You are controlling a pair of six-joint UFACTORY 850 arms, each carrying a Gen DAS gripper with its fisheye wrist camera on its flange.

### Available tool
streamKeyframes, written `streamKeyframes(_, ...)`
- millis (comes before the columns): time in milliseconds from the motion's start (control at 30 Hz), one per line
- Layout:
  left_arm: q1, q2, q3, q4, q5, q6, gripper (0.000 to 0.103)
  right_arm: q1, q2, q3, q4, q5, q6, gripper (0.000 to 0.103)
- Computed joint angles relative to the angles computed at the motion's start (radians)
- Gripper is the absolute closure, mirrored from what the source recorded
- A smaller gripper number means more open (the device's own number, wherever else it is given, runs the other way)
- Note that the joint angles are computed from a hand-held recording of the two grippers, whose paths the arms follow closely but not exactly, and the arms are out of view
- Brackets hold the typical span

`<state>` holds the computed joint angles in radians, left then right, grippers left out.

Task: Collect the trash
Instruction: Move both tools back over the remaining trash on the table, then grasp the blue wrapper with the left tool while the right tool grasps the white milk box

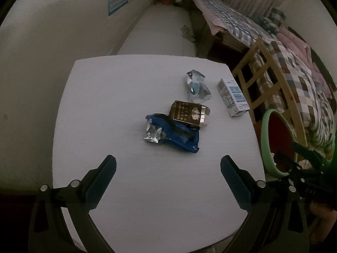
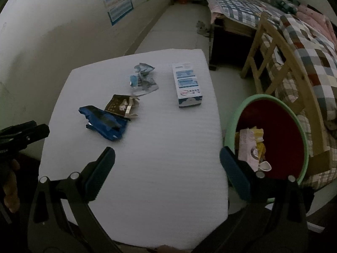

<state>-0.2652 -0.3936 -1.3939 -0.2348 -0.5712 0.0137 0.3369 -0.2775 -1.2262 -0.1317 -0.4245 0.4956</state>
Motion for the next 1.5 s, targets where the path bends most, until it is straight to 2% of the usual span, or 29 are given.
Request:
streamKeyframes(333, -0.002, -0.039, -0.03, 0.007, -0.01, -0.016, 0.008, -0.005, -0.038, -0.032, 0.011, -0.007, -0.024, 0.005)
streamKeyframes(633, -0.002, -0.132, -0.111, 0.017, -0.034, -0.041, 0.008, -0.032, -0.122, -0.111, 0.038, -0.024, -0.081, 0.005)
streamKeyframes(933, 0.009, -0.241, -0.212, -0.012, -0.078, -0.058, 0.016, -0.062, -0.238, -0.234, 0.074, -0.057, -0.151, 0.005)
streamKeyframes(1033, 0.012, -0.275, -0.243, -0.022, -0.095, -0.063, 0.022, -0.072, -0.282, -0.279, 0.084, -0.071, -0.17, 0.005)
streamKeyframes(1200, 0.018, -0.326, -0.292, -0.052, -0.12, -0.057, 0.039, -0.086, -0.353, -0.355, 0.095, -0.1, -0.188, 0.005)
streamKeyframes(1500, 0.023, -0.366, -0.319, -0.093, -0.145, -0.043, 0.076, -0.099, -0.467, -0.476, 0.093, -0.153, -0.197, 0.005)
